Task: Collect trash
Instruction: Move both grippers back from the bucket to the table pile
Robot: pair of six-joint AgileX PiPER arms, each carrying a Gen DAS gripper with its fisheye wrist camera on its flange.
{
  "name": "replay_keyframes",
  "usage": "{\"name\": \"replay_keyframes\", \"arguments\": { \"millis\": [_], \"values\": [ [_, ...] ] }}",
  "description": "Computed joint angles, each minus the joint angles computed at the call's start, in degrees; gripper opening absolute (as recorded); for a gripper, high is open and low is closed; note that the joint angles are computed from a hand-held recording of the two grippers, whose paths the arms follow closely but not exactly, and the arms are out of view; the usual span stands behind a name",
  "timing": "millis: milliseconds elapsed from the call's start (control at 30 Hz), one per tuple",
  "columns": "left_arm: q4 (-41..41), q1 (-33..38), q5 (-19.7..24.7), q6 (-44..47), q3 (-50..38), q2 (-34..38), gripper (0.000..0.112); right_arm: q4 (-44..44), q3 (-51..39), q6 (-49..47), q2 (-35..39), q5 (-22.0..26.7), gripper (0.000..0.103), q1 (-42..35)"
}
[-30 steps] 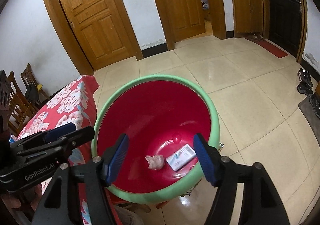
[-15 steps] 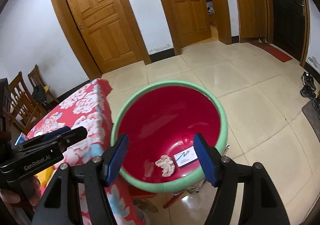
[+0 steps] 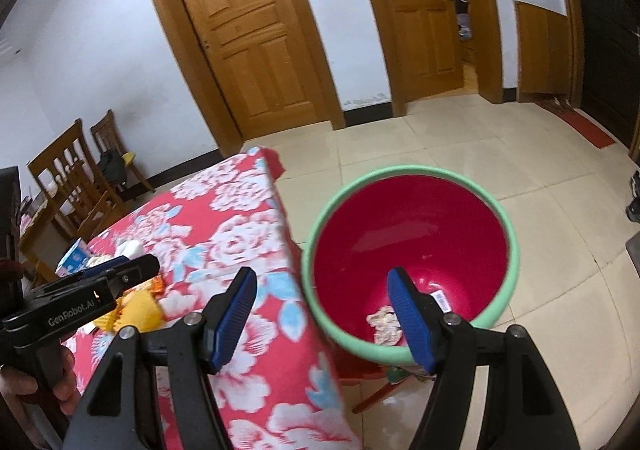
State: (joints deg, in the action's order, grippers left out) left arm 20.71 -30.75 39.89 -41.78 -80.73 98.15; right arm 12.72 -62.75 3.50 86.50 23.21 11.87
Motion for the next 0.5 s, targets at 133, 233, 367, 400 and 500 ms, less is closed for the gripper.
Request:
{"name": "replay_keyframes", "arguments": {
  "millis": [133, 233, 367, 400, 500],
  "values": [
    [1.3, 2.6, -0.7, -2.0, 5.4, -3.8, 0.053, -2.6, -0.4, 2.9, -0.2, 0.1, 0.071, 3.2],
    [2.6, 5.0, -0.9, -3.0, 8.7, -5.8, 0.053, -4.5, -1.1, 5.0, 0.2, 0.3, 0.072, 5.3],
    [2.2, 8.8, -1.6, -2.2, 11.9, -7.5, 0.053, -6.3, -2.3, 6.9, 1.4, 0.7, 0.072, 7.5],
    [1.8, 9.9, -1.9, -1.5, 12.5, -7.7, 0.053, -6.8, -2.5, 7.5, 1.7, 0.8, 0.072, 8.0],
    [2.3, 12.6, -1.8, -1.2, 13.6, -8.0, 0.053, -8.0, -3.7, 8.7, 2.8, 1.4, 0.072, 9.3]
  ]
}}
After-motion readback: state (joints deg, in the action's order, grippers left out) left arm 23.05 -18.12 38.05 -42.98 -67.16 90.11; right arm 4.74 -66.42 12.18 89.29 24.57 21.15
